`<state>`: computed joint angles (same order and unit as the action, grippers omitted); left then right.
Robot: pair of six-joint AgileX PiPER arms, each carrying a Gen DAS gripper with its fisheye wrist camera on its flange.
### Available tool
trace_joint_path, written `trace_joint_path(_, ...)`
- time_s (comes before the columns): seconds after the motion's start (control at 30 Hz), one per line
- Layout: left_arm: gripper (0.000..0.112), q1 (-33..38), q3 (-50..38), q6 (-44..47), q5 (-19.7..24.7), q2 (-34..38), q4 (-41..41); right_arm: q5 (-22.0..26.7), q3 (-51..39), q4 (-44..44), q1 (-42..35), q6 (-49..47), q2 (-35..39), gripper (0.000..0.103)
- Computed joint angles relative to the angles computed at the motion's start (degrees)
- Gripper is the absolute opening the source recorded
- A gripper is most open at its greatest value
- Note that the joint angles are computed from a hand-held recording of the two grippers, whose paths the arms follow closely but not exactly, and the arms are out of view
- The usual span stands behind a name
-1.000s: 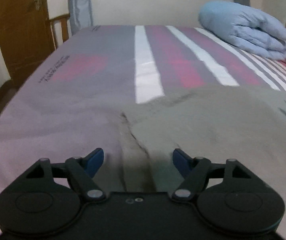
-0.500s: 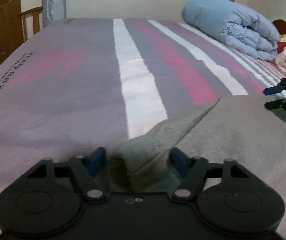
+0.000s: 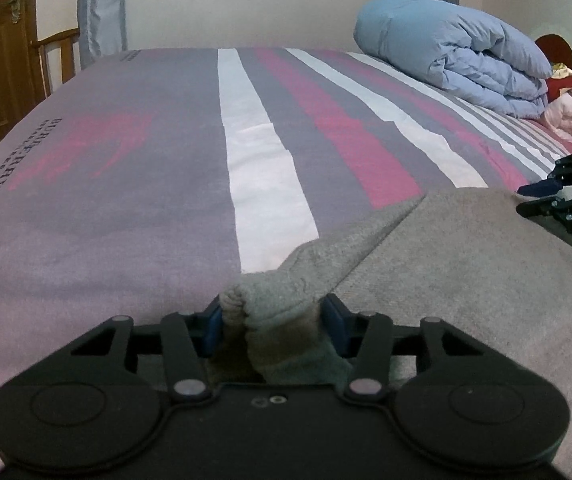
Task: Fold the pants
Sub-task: 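Lower both tools to the sweatpants cuffs and close the left gripper on them, then lift the cuffs with the left gripper and fold them over toward the waistband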
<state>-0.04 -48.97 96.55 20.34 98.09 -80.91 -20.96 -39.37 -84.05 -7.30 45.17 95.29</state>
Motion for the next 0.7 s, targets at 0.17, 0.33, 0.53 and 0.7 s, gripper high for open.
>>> trace_joint_path(0.17, 0.038, -0.34, 0.27, 1.21, -0.53, -0.04, -1.66, 0.12, 0.36, 0.26, -0.07, -0.68, -0.45, 0.022)
trace_joint_path(0.33, 0.035, -1.94, 0.83, 2.36, -3.03, -0.84, -2.97, 0.92, 0.82, 3.0, 0.7, -2.43, -0.75, 0.021)
trace_joint_path(0.53, 0.021, -3.34, 1.52, 1.41, -5.5, -2.99, -1.03, 1.47, 1.64, 3.84, 0.93, -2.24, -1.8, 0.017)
trace_joint_path(0.7, 0.015, -5.31, 2.83, 0.83, -8.54, -5.49, 0.99, 1.52, 3.36, 1.96, 0.14, -0.61, -4.68, 0.012)
